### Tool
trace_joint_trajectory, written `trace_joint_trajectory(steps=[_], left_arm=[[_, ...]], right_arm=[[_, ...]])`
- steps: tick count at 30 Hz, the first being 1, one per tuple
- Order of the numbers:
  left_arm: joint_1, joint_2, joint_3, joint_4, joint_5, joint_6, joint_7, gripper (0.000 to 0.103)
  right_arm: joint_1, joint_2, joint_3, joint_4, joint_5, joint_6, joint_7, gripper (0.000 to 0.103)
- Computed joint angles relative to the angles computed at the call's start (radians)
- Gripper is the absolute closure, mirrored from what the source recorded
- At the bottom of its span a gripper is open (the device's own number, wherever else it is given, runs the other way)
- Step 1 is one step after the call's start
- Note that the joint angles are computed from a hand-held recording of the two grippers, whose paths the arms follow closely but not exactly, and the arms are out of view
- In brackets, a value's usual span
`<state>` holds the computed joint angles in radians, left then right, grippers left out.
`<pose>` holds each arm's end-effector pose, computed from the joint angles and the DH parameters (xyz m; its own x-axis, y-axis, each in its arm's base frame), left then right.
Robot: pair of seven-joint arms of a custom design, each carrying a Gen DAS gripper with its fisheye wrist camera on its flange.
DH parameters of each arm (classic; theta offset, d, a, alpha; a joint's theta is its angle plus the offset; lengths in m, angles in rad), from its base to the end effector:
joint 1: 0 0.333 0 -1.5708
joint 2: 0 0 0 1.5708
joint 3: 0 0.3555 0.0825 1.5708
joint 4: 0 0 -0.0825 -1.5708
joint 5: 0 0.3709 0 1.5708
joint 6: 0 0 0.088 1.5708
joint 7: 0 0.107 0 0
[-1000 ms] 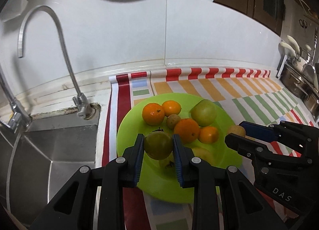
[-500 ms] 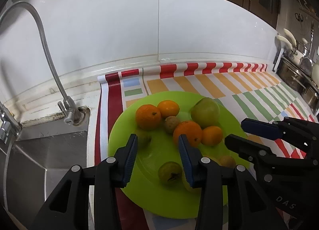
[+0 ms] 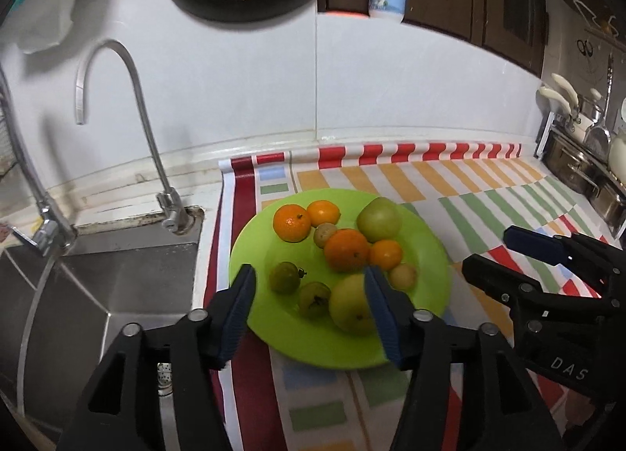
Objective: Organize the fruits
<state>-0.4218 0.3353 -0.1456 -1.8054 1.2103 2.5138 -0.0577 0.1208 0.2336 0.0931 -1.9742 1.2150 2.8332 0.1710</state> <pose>0.5659 -0.3575 0.4412 0.1828 -0.9831 0.0064 -0.6232 -0.1209 -0.7727 0.6205 0.0815 0.4429 0.5294 -0.8460 -0.0631 -0.5732 -0.3019 -0.7618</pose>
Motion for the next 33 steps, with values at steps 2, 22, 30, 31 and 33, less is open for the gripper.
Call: trace_joint_trajectory(steps=[2, 22, 30, 31, 33], left_arm=[[-0.023, -0.021, -0.003, -0.017, 0.024, -0.034, -0.039, 0.039], [-0.186, -0.091, -0.120, -0.023, 0.081, -0.397, -0.199, 0.014], [-0.262, -0.069, -0.146, 0.020, 0.080, -0.520, -0.224, 0.010], [-0.272, -0.066, -0.149, 0.027, 0.077, -0.534, -0.226, 0.009], [-0.286, -0.064, -0.152, 0.033, 0.077, -0.547, -0.228, 0.007]], right_arm=[[-0.014, -0.031, 0.002, -0.027, 0.052, 0.003, -0.042, 0.040], [-0.059, -0.302, -0.148, -0.257, 0.275, -0.141, -0.297, 0.021], [-0.097, -0.386, -0.198, -0.332, 0.260, -0.199, -0.334, 0.017], [-0.102, -0.393, -0.204, -0.338, 0.256, -0.208, -0.336, 0.017], [-0.112, -0.412, -0.217, -0.354, 0.249, -0.230, -0.340, 0.017]])
